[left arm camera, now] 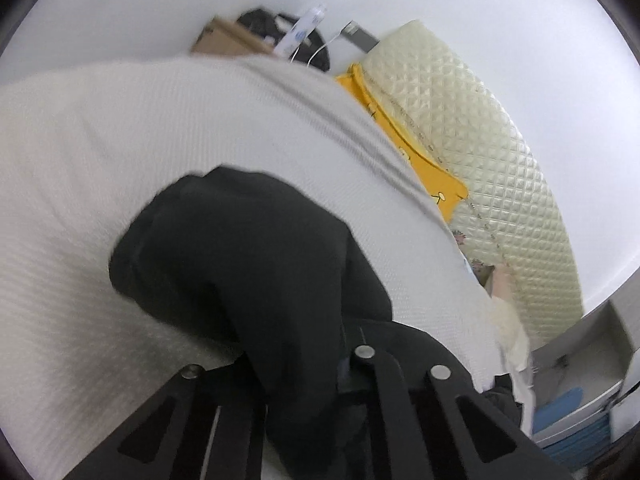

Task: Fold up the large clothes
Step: 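Lift the sleeve and fold it across the jacket body with the left gripper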

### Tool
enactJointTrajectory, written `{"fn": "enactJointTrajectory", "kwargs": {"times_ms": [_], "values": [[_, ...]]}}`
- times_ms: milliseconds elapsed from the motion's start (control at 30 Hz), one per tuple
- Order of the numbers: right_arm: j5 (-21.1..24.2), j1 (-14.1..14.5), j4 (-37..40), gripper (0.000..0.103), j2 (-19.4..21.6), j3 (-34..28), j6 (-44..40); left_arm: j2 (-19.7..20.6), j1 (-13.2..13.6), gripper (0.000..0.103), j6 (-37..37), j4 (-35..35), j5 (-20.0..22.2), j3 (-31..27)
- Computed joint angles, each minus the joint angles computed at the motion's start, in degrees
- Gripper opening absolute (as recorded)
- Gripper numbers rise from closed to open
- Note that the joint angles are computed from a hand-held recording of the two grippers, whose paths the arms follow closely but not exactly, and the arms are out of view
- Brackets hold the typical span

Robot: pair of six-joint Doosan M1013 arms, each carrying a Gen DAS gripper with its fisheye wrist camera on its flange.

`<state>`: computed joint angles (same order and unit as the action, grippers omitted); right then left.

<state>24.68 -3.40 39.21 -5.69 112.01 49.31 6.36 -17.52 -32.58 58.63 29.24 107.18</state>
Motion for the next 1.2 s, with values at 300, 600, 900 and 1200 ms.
{"fn": "enactJointTrajectory", "kwargs": {"times_ms": [300,600,900,1200], "values": [[4.27,-2.9,12.3,0.069,-2.52,0.52,-14.19,-2.99,-7.98,0.004,18.94,-1.18,17.64,-8.51],[8.93,-7.4,20.96,0.069,-4.39,0.97,-24.52,-1.75,-18.07,0.004,30.35,2.05,30.49,-18.69],[14.23,-13.27,27.23,0.074,-5.57,1.56,-31.97,5.14,-24.99,0.003,40.93,4.04,37.97,-34.2],[18.45,-18.05,30.71,0.078,-5.41,1.13,-36.97,16.61,-29.76,0.003,56.99,2.16,41.18,-54.18]]}}
